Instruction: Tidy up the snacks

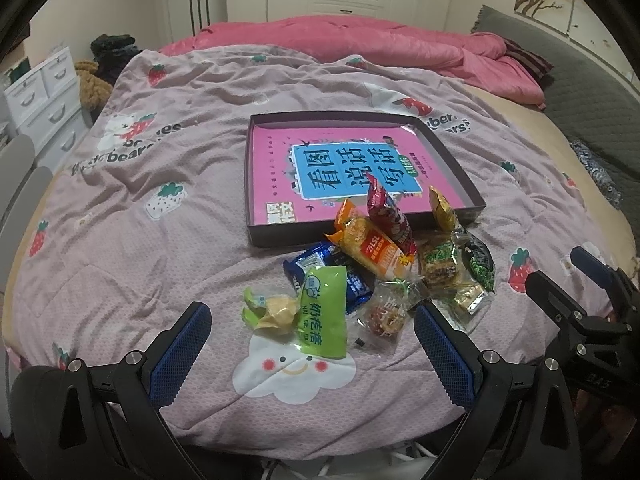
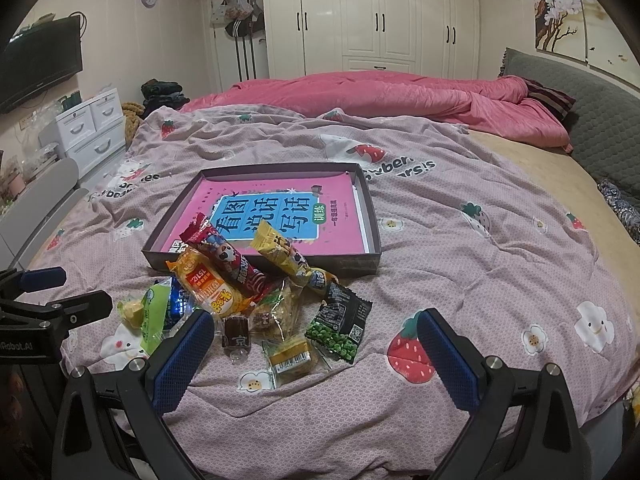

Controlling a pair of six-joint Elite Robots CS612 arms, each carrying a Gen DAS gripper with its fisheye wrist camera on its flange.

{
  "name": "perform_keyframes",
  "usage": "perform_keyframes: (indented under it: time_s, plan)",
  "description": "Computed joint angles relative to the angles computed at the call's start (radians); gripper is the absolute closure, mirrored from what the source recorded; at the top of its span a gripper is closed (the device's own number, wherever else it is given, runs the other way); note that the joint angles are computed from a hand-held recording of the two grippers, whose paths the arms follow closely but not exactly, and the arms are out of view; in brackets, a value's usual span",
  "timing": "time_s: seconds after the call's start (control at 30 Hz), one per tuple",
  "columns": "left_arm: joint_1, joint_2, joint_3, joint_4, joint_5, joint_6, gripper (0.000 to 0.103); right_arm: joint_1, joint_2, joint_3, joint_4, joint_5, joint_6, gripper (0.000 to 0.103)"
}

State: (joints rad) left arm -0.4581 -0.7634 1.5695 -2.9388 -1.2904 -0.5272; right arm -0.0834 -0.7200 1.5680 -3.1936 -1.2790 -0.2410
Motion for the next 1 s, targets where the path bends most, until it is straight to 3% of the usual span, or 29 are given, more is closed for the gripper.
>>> perform_keyframes:
  time_s: [0.2,0.83,1.0]
  plan:
    - [0.005,0.002,-0.005,0.022,-0.012,-0.003,0.002,-0.001,-0.001,-0.003,0.008,-0.002,0.003,0.001]
    - [0.076,0.047,-0.058,0.150,-0.181,-0.071,0.002,-0.018,0.030,-0.056,0.137,0.006,0.080,0.001]
    - [0.072,0.063,-0.080,0.171,-0.171,-0.051,0.002,-0.016,0.041,-0.073,0.158,0.005,0.081,0.001]
